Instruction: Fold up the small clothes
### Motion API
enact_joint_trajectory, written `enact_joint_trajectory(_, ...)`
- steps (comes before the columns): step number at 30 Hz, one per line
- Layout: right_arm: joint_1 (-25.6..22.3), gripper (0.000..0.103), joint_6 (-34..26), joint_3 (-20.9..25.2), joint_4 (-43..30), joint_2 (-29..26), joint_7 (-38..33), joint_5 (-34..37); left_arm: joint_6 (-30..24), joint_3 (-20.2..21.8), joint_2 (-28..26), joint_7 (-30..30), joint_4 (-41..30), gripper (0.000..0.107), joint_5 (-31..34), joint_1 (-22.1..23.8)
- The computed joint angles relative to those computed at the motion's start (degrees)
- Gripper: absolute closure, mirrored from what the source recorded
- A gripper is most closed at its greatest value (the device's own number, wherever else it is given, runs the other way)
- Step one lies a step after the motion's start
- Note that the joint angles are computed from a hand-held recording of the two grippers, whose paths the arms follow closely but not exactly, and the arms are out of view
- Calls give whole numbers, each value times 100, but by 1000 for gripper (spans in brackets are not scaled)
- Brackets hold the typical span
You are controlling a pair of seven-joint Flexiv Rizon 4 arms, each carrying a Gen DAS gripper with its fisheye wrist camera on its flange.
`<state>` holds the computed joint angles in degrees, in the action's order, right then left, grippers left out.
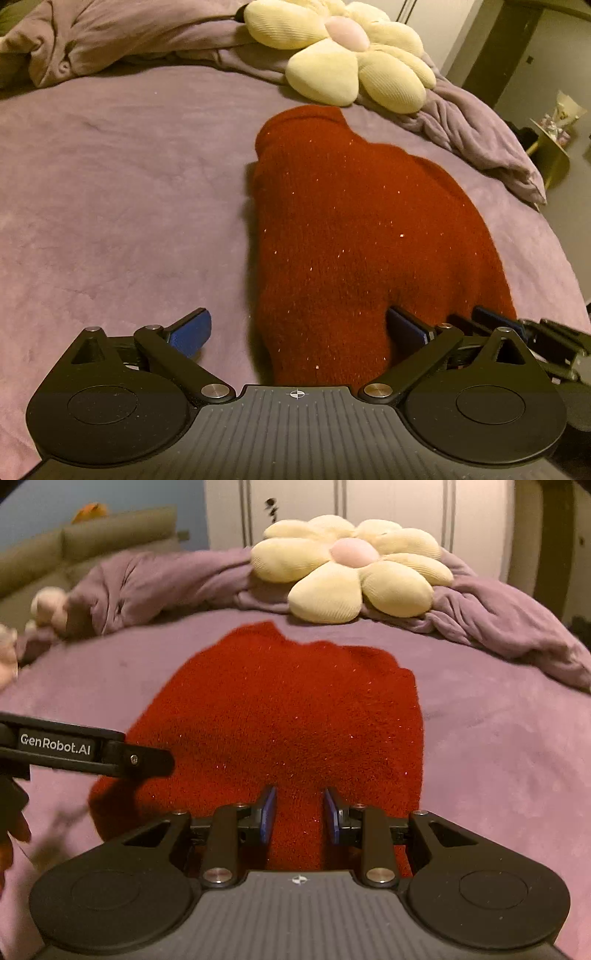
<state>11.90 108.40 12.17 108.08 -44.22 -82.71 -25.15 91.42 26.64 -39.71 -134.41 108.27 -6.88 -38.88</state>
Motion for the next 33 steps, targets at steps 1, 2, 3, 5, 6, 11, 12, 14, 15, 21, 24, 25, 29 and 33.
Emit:
enact_joint_trajectory(1,-135,76,-130,141,-32,-1,35,-82,-84,2,58,-40,26,4,-35,-29)
enact_joint_trajectory(2,-249,76,-288,273,-41,38,79,-137,-113,81,105,-117,67,4,-21,-119)
enact_joint_trajectory(3,-346,76,-463,399,-40,115,147,-141,-174,272,116,-201,68,4,34,-294)
enact_joint_trajectory(5,-693,75,-567,841,30,211,183,-151,-316,566,107,-369,42,4,177,-541)
enact_joint_trajectory(6,-929,75,-503,1129,101,209,132,-217,-313,549,150,-413,67,4,252,-523)
enact_joint_trajectory(11,-731,75,-570,1020,244,257,128,-290,-401,266,254,-511,61,4,499,-232)
enact_joint_trajectory(12,-610,75,-628,897,239,246,122,-250,-431,194,257,-501,46,4,561,-166)
enact_joint_trajectory(14,-508,75,-594,787,235,210,44,-197,-425,115,235,-563,37,4,660,-94)
enact_joint_trajectory(15,-492,75,-578,767,240,200,0,-188,-382,39,230,-603,52,4,673,-19)
enact_joint_trajectory(21,-512,75,-697,811,154,116,-212,-179,-247,-274,156,-556,51,4,627,269)
enact_joint_trajectory(24,-733,75,-845,1074,47,18,-338,-213,-270,-340,211,-541,92,4,571,314)
enact_joint_trajectory(25,-850,74,-854,1206,36,-13,-383,-205,-272,-323,247,-577,123,4,555,285)
enact_joint_trajectory(29,-791,65,-614,919,484,330,6,-383,-459,-344,529,-612,292,4,640,192)
enact_joint_trajectory(33,-551,28,-1619,847,1036,1034,-429,849,-1438,419,712,-1253,206,4,1168,-751)
